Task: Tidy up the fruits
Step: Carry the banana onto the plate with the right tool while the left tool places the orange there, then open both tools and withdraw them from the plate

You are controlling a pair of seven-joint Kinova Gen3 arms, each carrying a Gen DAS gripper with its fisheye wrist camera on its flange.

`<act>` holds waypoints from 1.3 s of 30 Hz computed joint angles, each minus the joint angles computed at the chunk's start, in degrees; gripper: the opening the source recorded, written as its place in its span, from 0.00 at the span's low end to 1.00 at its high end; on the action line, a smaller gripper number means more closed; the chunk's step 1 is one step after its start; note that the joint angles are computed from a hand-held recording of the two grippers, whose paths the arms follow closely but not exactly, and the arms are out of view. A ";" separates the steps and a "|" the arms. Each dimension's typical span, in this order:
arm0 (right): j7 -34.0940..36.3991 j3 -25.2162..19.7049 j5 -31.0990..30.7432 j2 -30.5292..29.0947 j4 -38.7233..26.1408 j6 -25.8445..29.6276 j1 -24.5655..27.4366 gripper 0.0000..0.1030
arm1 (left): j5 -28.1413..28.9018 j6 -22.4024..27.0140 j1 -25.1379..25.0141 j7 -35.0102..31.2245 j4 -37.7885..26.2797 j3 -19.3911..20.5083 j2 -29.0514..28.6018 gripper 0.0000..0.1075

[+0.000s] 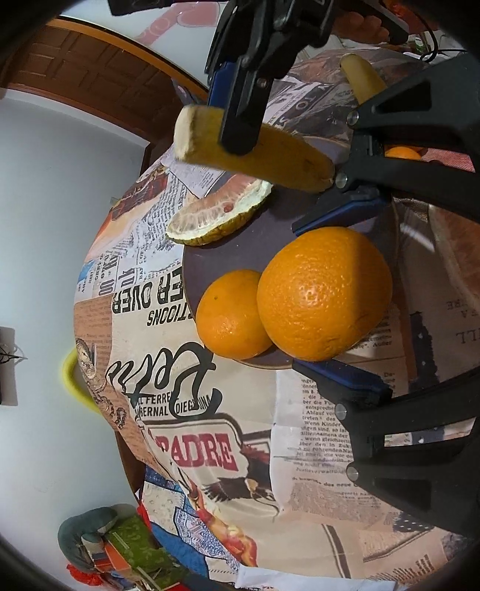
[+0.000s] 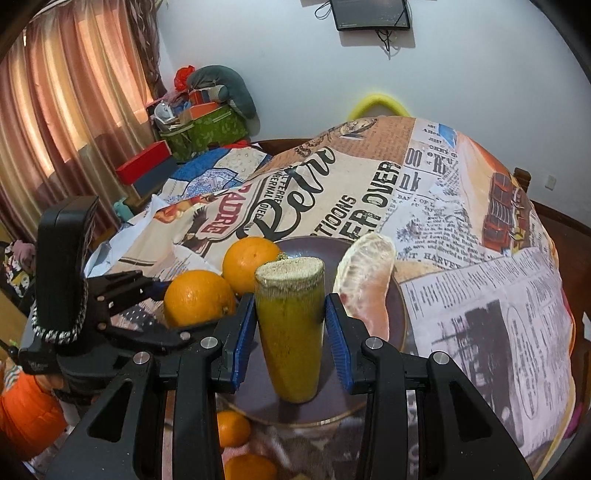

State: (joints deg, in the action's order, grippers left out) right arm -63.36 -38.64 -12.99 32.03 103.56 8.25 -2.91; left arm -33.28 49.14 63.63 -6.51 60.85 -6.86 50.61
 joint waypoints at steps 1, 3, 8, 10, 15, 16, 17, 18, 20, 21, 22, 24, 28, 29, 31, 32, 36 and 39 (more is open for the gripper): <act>-0.25 0.73 0.10 0.09 -0.39 0.12 -0.73 0.34 | 0.08 0.06 -0.22 -0.27 -0.22 0.15 0.14 0.60; -0.78 1.61 0.05 0.50 -0.98 -0.04 -1.57 0.34 | 0.36 0.07 -0.66 -0.89 -0.69 0.45 0.44 0.60; -1.85 3.64 0.76 0.84 -2.10 0.36 -3.19 0.35 | 0.52 -0.23 -0.65 -1.61 -1.06 0.17 0.52 0.62; -1.48 2.76 0.79 1.00 -2.16 0.68 -2.44 0.35 | 0.36 2.15 -0.37 -2.80 -3.29 0.19 1.36 0.67; -1.53 2.96 1.05 -0.83 -0.12 -0.50 -2.49 0.35 | 0.59 4.24 0.06 -3.95 -5.20 0.39 1.61 0.68; -1.60 2.70 1.07 -1.31 0.50 -0.77 -2.12 0.37 | 0.44 4.45 0.33 -3.84 -5.11 0.24 1.39 0.68; -1.81 2.63 1.08 -1.70 1.03 -1.05 -1.91 0.38 | 0.16 5.01 0.72 -3.66 -5.23 -0.01 1.23 0.68; -1.99 2.35 1.10 -2.19 1.70 -1.43 -1.45 0.39 | -0.23 5.56 1.23 -3.29 -5.18 -0.31 0.92 0.68; -2.56 1.97 1.29 -3.44 3.22 -2.32 -0.65 0.39 | -1.07 6.24 2.17 -2.47 -4.66 -0.61 0.01 0.68; -2.88 1.48 1.38 -4.23 4.14 -2.63 0.09 0.39 | -1.50 6.45 2.51 -2.02 -4.36 -0.67 -0.38 0.68; -3.30 1.37 1.52 -4.77 4.63 -2.72 0.34 0.39 | -1.95 6.65 2.89 -1.53 -3.99 -0.70 -0.83 0.68; -3.97 0.56 1.71 -6.07 6.06 -3.21 1.53 0.40 | -2.93 7.32 3.80 -0.52 -3.19 -0.68 -1.82 0.69; -5.66 0.87 2.66 -9.36 9.55 -4.55 2.17 0.41 | -4.38 9.61 5.12 0.95 -2.67 -0.04 -2.88 0.69; -6.30 1.52 2.97 -10.03 10.12 -4.68 1.72 0.41 | -4.63 9.96 5.27 1.28 -2.52 0.22 -3.10 0.69; -7.29 1.48 3.48 -11.43 11.65 -4.98 2.22 0.42 | -5.16 11.16 5.94 2.09 -2.18 0.56 -3.61 0.69; -7.72 1.52 3.77 -11.80 12.07 -5.06 2.31 0.42 | -5.42 11.57 6.17 2.45 -1.99 0.77 -3.79 0.69; -10.21 1.14 5.16 -13.94 15.23 -6.61 3.34 0.43 | -6.13 13.03 7.23 4.23 -0.84 1.66 -4.72 0.69; -11.76 0.14 6.36 -14.82 16.94 -6.90 4.67 0.47 | -6.40 14.06 7.78 5.34 -0.10 2.39 -5.19 0.69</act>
